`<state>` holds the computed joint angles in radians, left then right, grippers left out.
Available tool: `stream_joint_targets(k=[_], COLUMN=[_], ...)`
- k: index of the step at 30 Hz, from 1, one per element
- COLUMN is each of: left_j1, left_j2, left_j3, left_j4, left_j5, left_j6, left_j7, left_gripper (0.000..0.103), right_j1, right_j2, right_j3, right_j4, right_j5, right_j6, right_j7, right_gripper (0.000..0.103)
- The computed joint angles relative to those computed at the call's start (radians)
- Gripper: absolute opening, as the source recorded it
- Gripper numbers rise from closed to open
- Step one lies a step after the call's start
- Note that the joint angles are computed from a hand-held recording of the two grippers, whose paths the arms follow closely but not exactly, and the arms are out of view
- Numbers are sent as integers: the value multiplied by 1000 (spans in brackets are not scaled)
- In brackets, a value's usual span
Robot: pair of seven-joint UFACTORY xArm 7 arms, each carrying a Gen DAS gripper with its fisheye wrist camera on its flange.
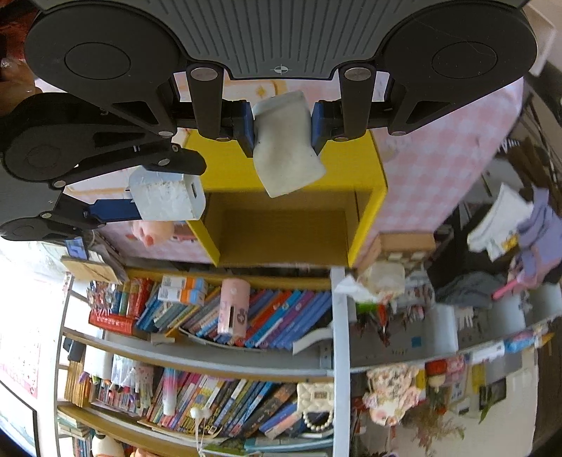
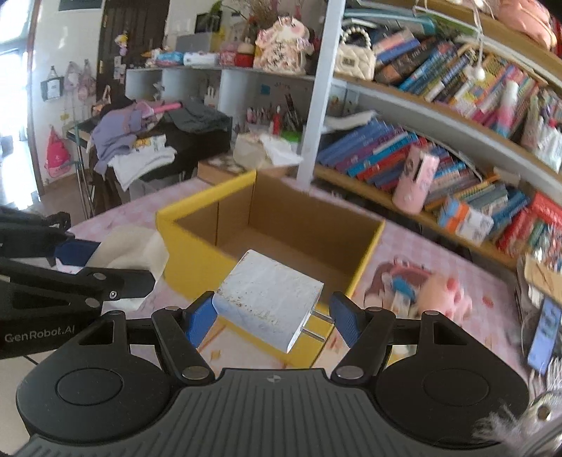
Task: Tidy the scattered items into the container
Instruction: 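Lower both tools over the box and open them, dropping both items inside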
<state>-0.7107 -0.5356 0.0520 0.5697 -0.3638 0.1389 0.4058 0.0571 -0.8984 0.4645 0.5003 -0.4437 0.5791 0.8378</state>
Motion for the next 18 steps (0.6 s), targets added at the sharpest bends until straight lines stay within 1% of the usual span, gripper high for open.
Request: stream_joint_targets(k=[6,11,14,18], left_j1=[11,43,77,156], left_j2=[113,212,283,389], left_j3=[-6,-36,-61,-126], left_j4=[109,197,275,395], left_j5=[3,8,15,53], left_j6=[-20,-42,-20,27], left_j7=[1,20,27,26], left_gripper=[29,29,29,29], right_j1=[-48,-73,-93,-125], right_j2=[73,145,203,301], right_j3=[-71,-133,-169,-212], right_j4=[17,33,51,89], right_j5=[-34,-26,-21,-34], right_j6=[-122,-191,-230,-294], right_j7=[-84,-191,-267,-392], right_gripper=[68,68,68,68])
